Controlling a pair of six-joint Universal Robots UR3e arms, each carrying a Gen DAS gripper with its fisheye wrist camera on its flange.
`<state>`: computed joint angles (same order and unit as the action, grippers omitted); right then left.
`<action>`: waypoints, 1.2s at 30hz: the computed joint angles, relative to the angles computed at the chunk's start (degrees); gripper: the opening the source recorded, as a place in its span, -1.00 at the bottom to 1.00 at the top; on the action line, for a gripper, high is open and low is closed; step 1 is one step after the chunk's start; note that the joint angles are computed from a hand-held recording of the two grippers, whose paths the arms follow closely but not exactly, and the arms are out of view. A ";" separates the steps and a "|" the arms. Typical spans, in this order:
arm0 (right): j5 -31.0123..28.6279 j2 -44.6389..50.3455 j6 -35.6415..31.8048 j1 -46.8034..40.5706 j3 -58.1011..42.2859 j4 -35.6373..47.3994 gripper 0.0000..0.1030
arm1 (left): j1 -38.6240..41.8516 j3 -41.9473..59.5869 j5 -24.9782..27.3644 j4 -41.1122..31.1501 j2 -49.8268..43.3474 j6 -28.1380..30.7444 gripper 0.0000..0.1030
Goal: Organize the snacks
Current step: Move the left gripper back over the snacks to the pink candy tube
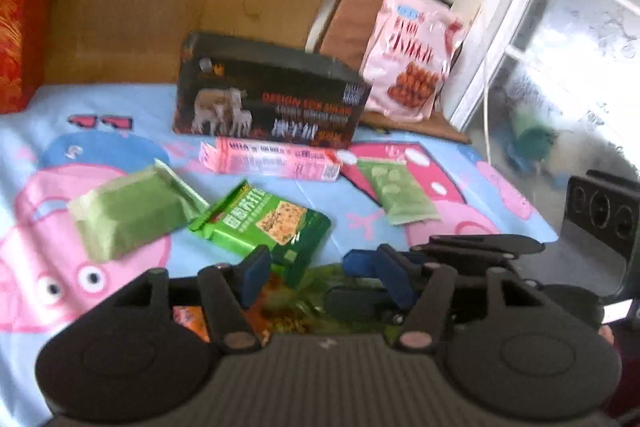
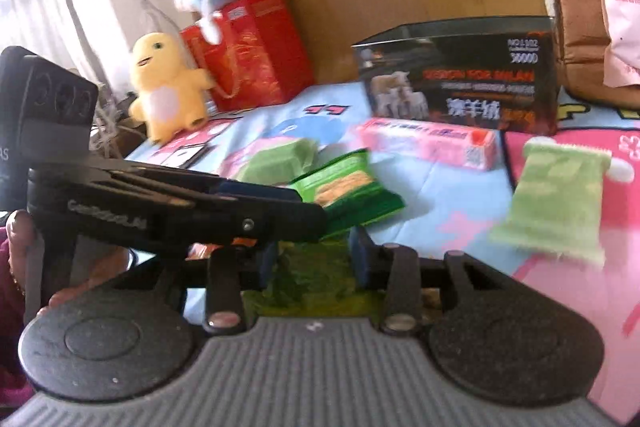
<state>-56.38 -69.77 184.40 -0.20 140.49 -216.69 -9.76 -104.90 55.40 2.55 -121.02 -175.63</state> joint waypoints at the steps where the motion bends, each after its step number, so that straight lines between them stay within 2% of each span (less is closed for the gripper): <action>1: -0.39 -0.84 -0.34 0.22 1.99 -2.33 -0.17 | 0.86 -1.94 -0.19 2.54 1.09 -0.90 0.21; 4: -3.05 -4.93 -0.15 0.13 2.31 -1.40 -0.18 | 4.44 -6.61 -1.52 7.27 4.19 -5.12 0.24; 7: -4.70 -4.76 -4.18 -1.02 -4.76 3.63 -0.17 | 7.36 -8.53 -3.11 7.79 5.75 -7.73 0.24; 10: -13.30 -0.04 -9.93 0.27 -17.61 14.14 -0.17 | 8.61 -10.02 -3.12 7.77 6.42 -9.21 0.25; 12: -13.85 3.90 -12.53 -0.69 -25.83 22.47 -0.14 | 9.40 -11.48 -3.23 7.93 6.86 -9.20 0.26; 13: -13.94 6.40 -13.94 -0.89 -30.07 26.22 -0.06 | 9.75 -12.44 -2.96 8.29 7.15 -9.04 0.27; 15: -16.26 10.26 -17.38 0.01 -36.02 31.06 0.02 | 10.79 -14.36 -2.86 8.69 7.95 -8.53 0.27; 17: -17.81 12.85 -20.66 1.15 -40.09 35.56 0.03 | 12.21 -16.47 -3.17 9.16 9.01 -8.11 0.27; 18: -18.26 13.66 -20.96 1.55 -40.67 35.22 -0.04 | 12.62 -16.84 -3.21 9.30 9.12 -8.05 0.27; 19: -18.54 13.42 -21.06 1.93 -40.63 35.65 -0.20 | 12.96 -17.06 -3.24 9.39 9.12 -8.07 0.27; 21: -18.30 10.88 -21.55 2.51 -39.09 37.76 -0.39 | 13.38 -16.86 -3.61 8.87 8.98 -8.24 0.27; 24: -13.59 5.21 -16.95 1.30 -32.18 36.69 -0.50 | 13.74 -15.95 -5.38 8.39 8.15 -8.59 0.27; 27: -1.15 -2.61 -12.30 -3.55 -21.75 31.87 -0.51 | 15.35 -16.48 -9.36 8.26 7.99 -9.00 0.34; 29: 7.42 -7.63 -11.95 -5.99 -15.56 30.91 -0.51 | 16.76 -18.30 -11.16 9.35 8.64 -9.06 0.40; 30: 9.13 -9.88 -13.16 -5.71 -12.94 31.23 -0.51 | 17.31 -19.60 -11.22 10.09 9.33 -8.92 0.40; 34: 6.29 -13.64 -23.22 0.77 -7.19 35.51 -0.50 | 19.08 -23.96 -11.37 9.86 12.28 -6.57 0.41; 36: 1.19 -13.06 -26.50 4.20 -5.56 33.47 -0.48 | 19.29 -25.39 -11.25 8.74 13.49 -4.85 0.41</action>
